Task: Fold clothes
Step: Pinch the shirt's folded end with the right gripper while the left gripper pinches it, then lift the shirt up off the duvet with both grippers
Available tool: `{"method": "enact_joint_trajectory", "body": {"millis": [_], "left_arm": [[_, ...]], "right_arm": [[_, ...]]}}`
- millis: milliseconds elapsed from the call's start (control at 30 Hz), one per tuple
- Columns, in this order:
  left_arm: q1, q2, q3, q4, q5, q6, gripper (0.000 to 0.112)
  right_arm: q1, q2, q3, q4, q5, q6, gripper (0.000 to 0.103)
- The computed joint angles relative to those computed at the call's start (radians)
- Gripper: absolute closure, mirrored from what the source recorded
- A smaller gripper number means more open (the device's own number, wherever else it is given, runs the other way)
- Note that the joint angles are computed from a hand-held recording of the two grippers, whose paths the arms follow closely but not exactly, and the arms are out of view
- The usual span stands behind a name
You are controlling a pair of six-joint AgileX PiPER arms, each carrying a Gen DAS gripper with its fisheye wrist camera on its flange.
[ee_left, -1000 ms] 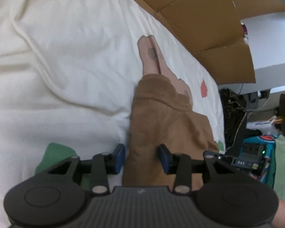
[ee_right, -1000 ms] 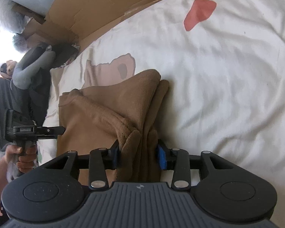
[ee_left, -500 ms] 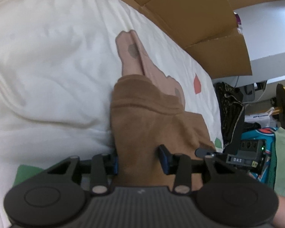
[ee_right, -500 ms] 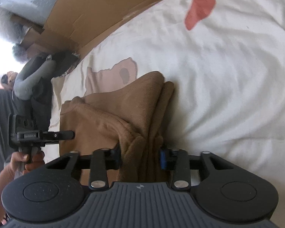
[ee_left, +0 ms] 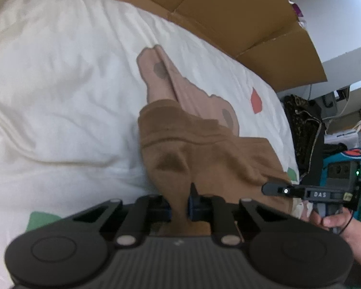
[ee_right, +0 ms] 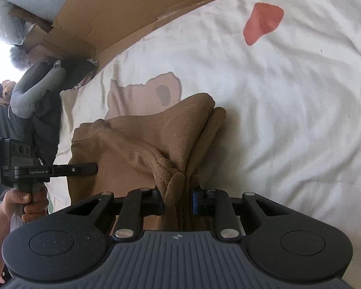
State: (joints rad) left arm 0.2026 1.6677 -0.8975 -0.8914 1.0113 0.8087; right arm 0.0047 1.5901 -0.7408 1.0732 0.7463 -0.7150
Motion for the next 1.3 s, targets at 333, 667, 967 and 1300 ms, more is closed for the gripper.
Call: {"method": "enact_joint_trajectory", "body": {"millis": [333, 667, 967, 1300], "left_arm": [[0.011, -0.122, 0.025, 0.025, 0.011, -0.073, 0.103], [-0.01, -0.354, 0.087, 0.081, -0.022, -0.182, 0.103], [-0.002, -0.559, 0.097, 0.14, 0.037, -0.275, 0.103], [-0.082, -0.687, 0.003, 0.259, 0.133, -0.499, 0.104]], "right_arm": [[0.086, -0.1, -0.051, -0.17, -0.013, 0.254, 0.085], [0.245, -0.231, -0.11, -0.423, -0.053, 0.592, 0.086], [0.364, -0.366, -0.133, -0.592, -0.036, 0.832, 0.087], [0.442, -0.514, -0.163, -0.701, 0.06, 1.002, 0.087]]}}
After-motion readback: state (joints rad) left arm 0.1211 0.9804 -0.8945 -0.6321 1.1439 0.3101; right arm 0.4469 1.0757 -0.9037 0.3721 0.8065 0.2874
